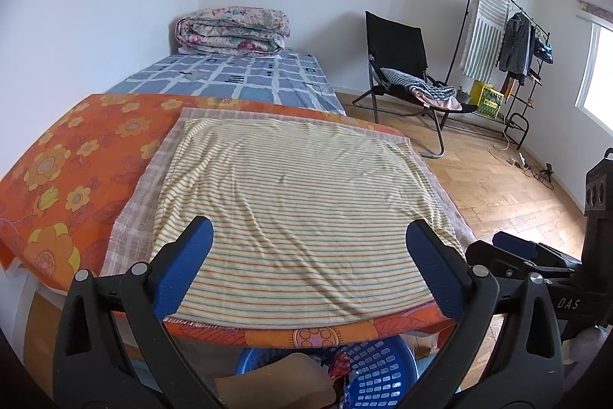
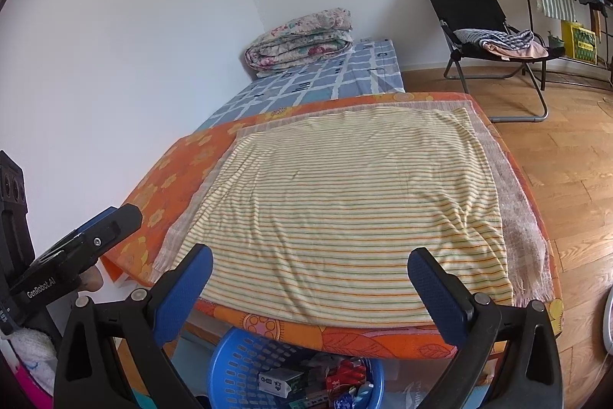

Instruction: Collect trash

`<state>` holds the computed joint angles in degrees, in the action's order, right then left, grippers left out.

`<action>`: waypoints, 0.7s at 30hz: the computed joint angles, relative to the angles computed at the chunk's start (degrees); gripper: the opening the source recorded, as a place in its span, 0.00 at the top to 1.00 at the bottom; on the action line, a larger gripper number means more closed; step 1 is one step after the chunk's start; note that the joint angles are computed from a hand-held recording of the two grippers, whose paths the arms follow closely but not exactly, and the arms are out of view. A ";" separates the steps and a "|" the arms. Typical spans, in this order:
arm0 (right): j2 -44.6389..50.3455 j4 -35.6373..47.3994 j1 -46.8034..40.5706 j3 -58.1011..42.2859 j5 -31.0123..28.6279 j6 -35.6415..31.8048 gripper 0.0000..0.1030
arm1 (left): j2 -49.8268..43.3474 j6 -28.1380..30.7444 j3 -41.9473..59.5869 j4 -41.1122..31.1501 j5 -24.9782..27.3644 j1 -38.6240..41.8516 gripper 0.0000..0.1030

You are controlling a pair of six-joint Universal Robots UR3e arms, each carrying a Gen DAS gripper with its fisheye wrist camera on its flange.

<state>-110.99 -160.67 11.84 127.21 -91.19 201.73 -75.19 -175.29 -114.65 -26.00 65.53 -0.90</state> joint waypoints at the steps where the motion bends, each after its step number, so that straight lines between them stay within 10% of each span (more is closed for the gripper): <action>1: 0.03 -0.09 0.05 0.05 -0.11 -0.04 0.00 | 0.07 -0.10 0.08 -0.21 0.08 -0.06 0.01; 21: -0.69 0.03 -0.45 0.76 -0.01 0.43 0.00 | 0.48 0.75 -1.75 0.57 -0.53 1.03 0.01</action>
<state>-111.67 -160.63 11.39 127.96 -91.20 202.15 -74.71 -174.54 -116.40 -25.44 65.00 0.13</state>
